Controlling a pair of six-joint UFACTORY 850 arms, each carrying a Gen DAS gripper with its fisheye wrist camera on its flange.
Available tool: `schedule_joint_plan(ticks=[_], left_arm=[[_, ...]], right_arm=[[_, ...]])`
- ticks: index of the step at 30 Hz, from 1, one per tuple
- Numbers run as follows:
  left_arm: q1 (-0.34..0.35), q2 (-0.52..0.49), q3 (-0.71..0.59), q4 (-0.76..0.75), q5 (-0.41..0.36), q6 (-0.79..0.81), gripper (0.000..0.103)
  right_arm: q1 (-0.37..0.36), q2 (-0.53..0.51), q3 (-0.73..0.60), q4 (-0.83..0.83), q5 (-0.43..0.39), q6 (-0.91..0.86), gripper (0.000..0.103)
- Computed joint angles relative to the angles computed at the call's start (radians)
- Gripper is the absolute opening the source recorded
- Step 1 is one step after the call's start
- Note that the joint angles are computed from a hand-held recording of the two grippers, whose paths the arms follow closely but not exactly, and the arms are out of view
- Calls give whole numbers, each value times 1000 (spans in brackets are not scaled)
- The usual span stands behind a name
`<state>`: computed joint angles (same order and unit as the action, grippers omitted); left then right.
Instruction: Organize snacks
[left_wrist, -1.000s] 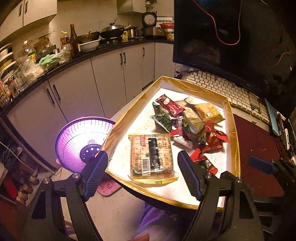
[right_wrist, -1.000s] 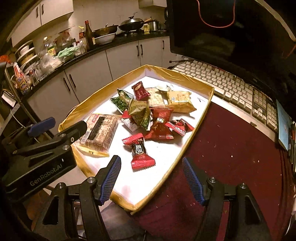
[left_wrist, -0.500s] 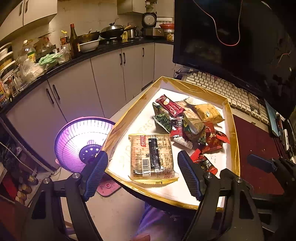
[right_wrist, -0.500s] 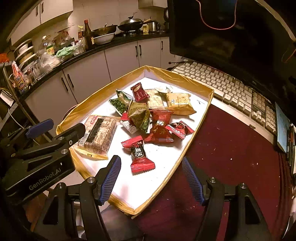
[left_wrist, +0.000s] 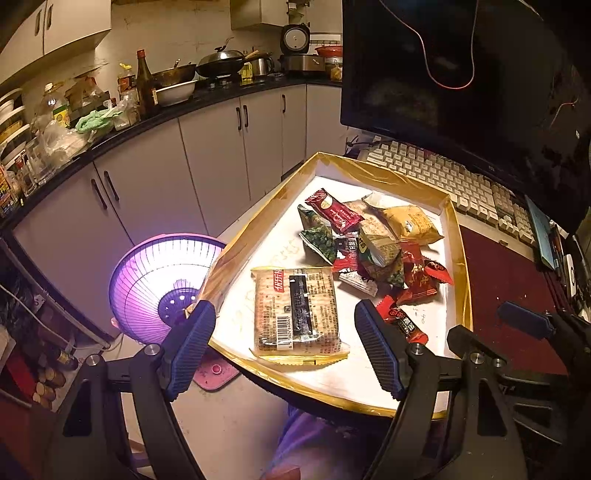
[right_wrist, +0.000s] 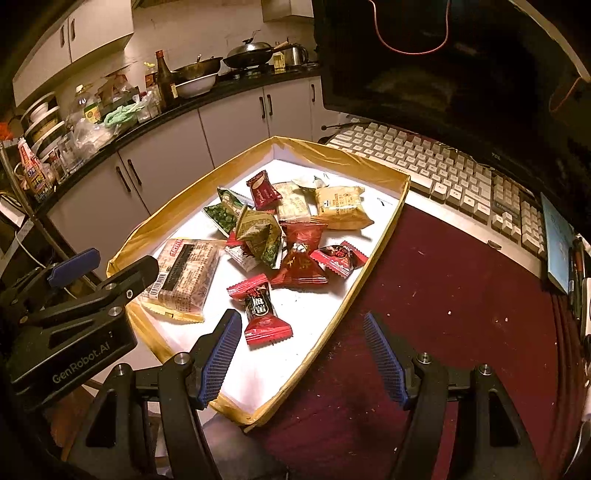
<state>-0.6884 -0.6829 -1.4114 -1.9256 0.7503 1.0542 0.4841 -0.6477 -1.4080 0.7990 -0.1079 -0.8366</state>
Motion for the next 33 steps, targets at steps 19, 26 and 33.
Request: schedule_joint_plan(ticks=[19, 26, 33], left_arm=[[1, 4, 7, 5, -4, 6, 78], [2, 2, 5, 1, -6, 10, 78], [12, 5, -6, 13, -21, 39, 78]], right_arm=[[3, 1, 5, 16, 0, -12, 70], [4, 2, 8, 29, 0, -26, 70], [-21, -7, 1, 250, -27, -246, 70]])
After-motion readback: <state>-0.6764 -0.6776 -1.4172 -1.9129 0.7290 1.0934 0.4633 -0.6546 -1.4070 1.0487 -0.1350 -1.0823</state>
